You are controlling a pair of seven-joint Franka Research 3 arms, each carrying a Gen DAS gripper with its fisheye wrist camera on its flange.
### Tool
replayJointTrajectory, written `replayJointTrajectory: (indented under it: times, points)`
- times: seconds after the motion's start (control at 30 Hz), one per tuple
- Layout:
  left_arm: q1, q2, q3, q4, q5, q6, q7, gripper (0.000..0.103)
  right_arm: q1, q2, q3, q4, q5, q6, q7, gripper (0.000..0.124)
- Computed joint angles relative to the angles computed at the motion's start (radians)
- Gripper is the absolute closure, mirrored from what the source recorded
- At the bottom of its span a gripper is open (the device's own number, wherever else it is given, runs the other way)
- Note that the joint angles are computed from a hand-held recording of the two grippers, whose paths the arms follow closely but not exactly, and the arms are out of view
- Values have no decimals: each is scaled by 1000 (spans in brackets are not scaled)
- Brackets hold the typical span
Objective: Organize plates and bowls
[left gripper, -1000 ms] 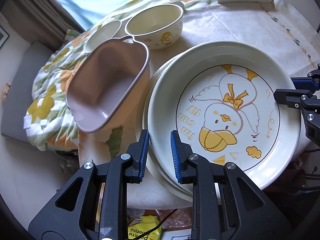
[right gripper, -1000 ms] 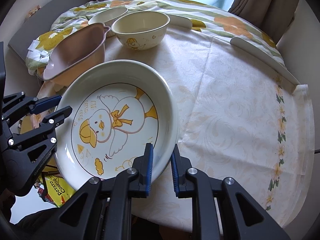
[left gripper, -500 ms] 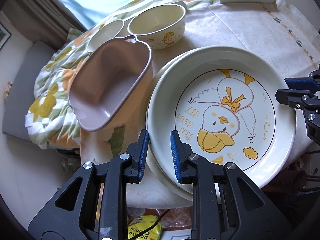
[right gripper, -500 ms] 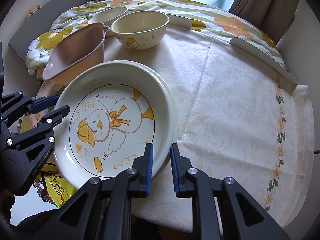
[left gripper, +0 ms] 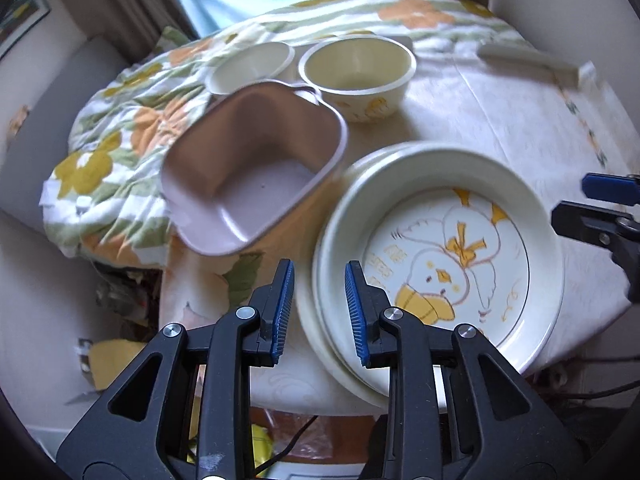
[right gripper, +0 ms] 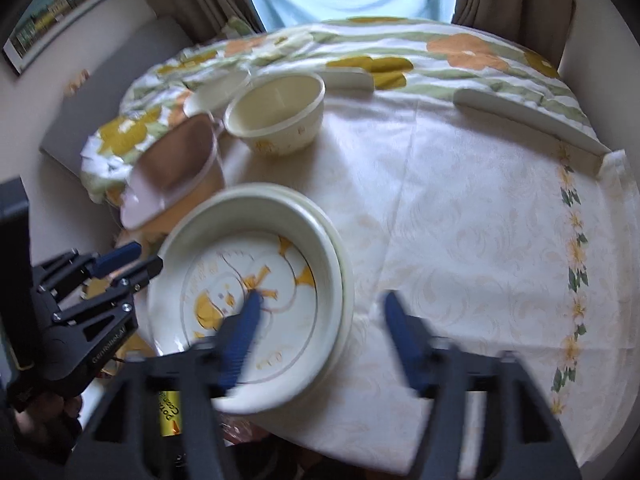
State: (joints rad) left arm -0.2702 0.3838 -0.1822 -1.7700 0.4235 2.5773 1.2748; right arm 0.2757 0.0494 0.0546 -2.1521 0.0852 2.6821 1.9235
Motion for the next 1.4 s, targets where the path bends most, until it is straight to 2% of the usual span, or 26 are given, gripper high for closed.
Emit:
replayJointTrajectory:
  times: [0.03,0.13,0.17,0.2,0.23,0.27,0.3,0.37,0.43,0.57,0.7,0.83,0.93,1.0,1.07,1.1,1.17,1.23,1.3,1.37,1.4]
  points:
    - [12,-6,-4,-6,-23,17,-4,79,-5,-3,3,-1,49,28,-47,44]
    - [41,-21,-10,-10,-87,39,-27,76,-16,4,9,21,168,74,-177,43]
    - [48,-26,-10,-12,-105,44,-38,67,-18,12,12,36,202,78,-219,43]
    - [52,-32,-7,-12,-115,49,-54,44,-20,20,15,51,238,81,-264,43]
    - [55,-41,-2,-19,-120,61,-76,30,-24,31,21,71,287,81,-325,42]
    - [56,-54,6,-32,-119,81,-106,10,-27,45,27,94,329,79,-381,37]
    - [58,-68,16,-47,-113,102,-137,6,-31,61,32,119,366,72,-434,33]
    - [70,-77,18,-45,-121,97,-164,5,-38,104,42,183,419,43,-525,24]
    - [106,-74,2,-37,-180,96,-148,5,-44,161,51,264,457,0,-583,23]
    - [158,-52,-6,-13,-275,101,-152,5,-35,292,38,452,407,-144,-545,23]
    - [206,-4,-31,19,-374,91,-122,6,-32,402,47,580,409,-202,-499,23]
    - [222,69,-48,76,-431,65,-95,6,-41,506,61,698,424,-292,-444,23]
    - [220,129,-54,131,-443,44,-79,10,-39,575,67,782,420,-321,-434,24]
    - [218,171,-55,180,-443,17,-65,27,-31,623,63,848,398,-352,-417,30]
    - [217,218,-58,239,-445,-22,-49,41,-24,685,58,936,375,-400,-386,46]
    - [218,240,-60,266,-448,-39,-40,48,-22,712,58,974,366,-421,-372,50]
    - [219,275,-65,310,-456,-67,-23,54,-22,750,59,1028,355,-455,-353,65]
    - [220,301,-66,344,-460,-85,-6,62,-17,771,55,1059,339,-471,-340,74]
    - [224,322,-71,372,-468,-98,16,78,-7,793,47,1094,315,-484,-324,87]
    - [224,332,-72,386,-472,-99,32,80,7,810,31,1125,277,-496,-308,100]
    - [218,335,-66,395,-465,-105,36,81,12,814,25,1135,261,-501,-302,103]
